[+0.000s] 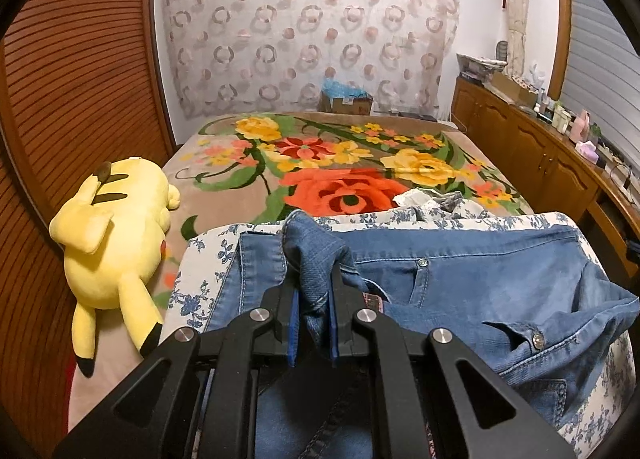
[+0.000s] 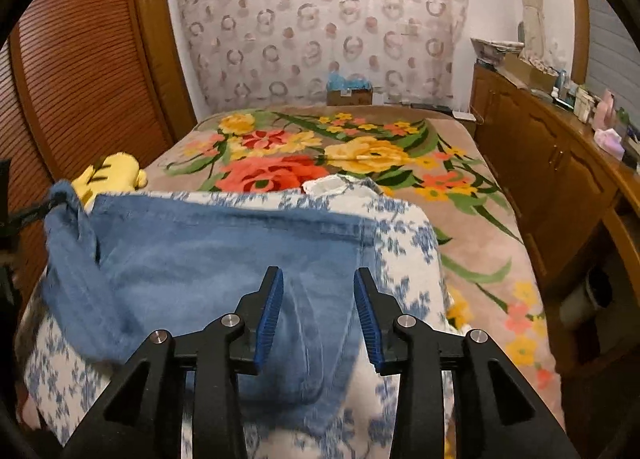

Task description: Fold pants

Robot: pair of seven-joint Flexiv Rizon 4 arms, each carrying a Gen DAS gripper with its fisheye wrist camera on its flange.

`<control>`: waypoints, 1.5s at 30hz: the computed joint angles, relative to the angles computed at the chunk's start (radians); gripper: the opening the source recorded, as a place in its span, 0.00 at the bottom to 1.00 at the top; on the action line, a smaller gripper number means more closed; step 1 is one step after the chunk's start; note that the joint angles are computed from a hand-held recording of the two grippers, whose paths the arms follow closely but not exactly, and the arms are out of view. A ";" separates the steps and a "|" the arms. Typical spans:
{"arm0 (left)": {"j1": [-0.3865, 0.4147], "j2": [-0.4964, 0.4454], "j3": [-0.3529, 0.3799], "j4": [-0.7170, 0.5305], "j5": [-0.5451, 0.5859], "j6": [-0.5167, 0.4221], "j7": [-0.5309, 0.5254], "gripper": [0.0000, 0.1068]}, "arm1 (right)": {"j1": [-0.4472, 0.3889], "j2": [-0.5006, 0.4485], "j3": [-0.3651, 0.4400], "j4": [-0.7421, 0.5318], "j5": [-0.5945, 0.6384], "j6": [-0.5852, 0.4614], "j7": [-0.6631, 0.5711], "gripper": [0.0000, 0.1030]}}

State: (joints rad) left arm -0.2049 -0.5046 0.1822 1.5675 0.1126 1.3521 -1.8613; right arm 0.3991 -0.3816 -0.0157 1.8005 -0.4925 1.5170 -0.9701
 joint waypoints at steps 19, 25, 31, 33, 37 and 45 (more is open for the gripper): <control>-0.002 0.006 0.006 0.004 0.008 0.009 -0.014 0.12 | 0.092 0.085 -0.120 0.155 -0.363 -0.018 0.189 0.45; -0.014 0.033 0.024 0.026 0.023 0.040 -0.041 0.12 | 0.042 0.051 -0.106 0.123 -0.470 0.045 0.255 0.26; -0.040 0.063 0.059 0.045 0.053 0.096 -0.090 0.12 | 0.000 0.066 -0.076 0.146 -0.350 0.129 0.171 0.05; -0.047 0.076 0.071 0.052 0.056 0.124 -0.111 0.11 | 0.006 0.090 -0.094 0.156 -0.330 0.147 0.159 0.05; -0.067 0.080 0.106 0.029 0.069 0.140 -0.141 0.12 | 0.038 0.129 -0.140 0.161 -0.295 0.175 0.108 0.04; -0.028 -0.007 0.076 -0.082 0.027 0.068 -0.107 0.12 | -0.021 0.038 -0.050 0.004 -0.145 0.070 -0.037 0.04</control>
State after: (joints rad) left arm -0.2328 -0.5113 0.2578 1.4854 0.1397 1.4201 -1.9686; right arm 0.3781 -0.3439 -0.0654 1.8046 -0.6377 1.5870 -1.0066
